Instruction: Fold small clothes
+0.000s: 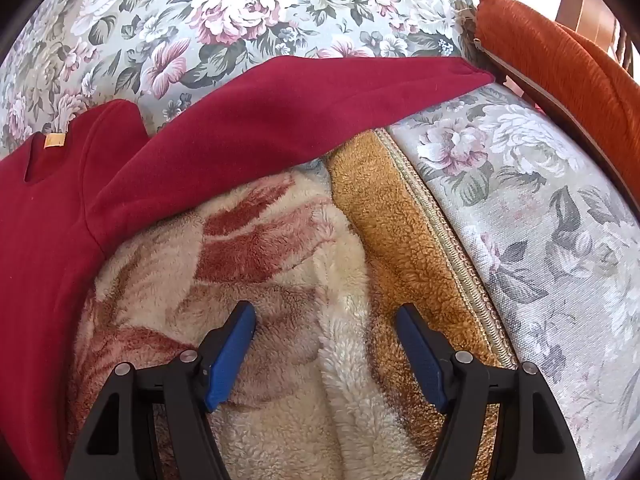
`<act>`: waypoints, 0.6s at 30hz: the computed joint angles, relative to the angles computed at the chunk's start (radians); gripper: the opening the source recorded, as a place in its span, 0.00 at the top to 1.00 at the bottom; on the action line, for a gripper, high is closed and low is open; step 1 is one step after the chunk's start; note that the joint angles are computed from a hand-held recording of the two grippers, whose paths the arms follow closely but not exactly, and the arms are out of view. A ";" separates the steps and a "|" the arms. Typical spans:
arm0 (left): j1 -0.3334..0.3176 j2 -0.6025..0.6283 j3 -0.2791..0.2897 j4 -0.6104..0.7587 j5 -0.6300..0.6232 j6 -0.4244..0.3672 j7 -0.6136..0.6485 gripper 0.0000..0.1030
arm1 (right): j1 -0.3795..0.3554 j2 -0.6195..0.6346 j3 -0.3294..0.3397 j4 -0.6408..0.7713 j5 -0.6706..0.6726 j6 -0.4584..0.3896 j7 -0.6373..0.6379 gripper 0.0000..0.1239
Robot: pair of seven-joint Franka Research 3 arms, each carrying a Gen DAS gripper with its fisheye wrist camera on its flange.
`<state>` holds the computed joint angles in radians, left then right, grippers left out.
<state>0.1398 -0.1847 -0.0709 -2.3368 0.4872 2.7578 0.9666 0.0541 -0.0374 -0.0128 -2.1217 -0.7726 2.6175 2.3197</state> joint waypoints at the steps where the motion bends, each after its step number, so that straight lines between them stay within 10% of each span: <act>1: 0.001 0.000 -0.001 0.001 0.002 -0.001 -0.002 0.19 | 0.000 -0.001 -0.001 -0.001 -0.001 0.002 0.001 0.43; 18: -0.044 -0.241 0.041 -0.076 -0.171 -0.079 0.281 0.19 | 0.057 0.006 0.029 0.066 -0.097 -0.210 0.016 0.42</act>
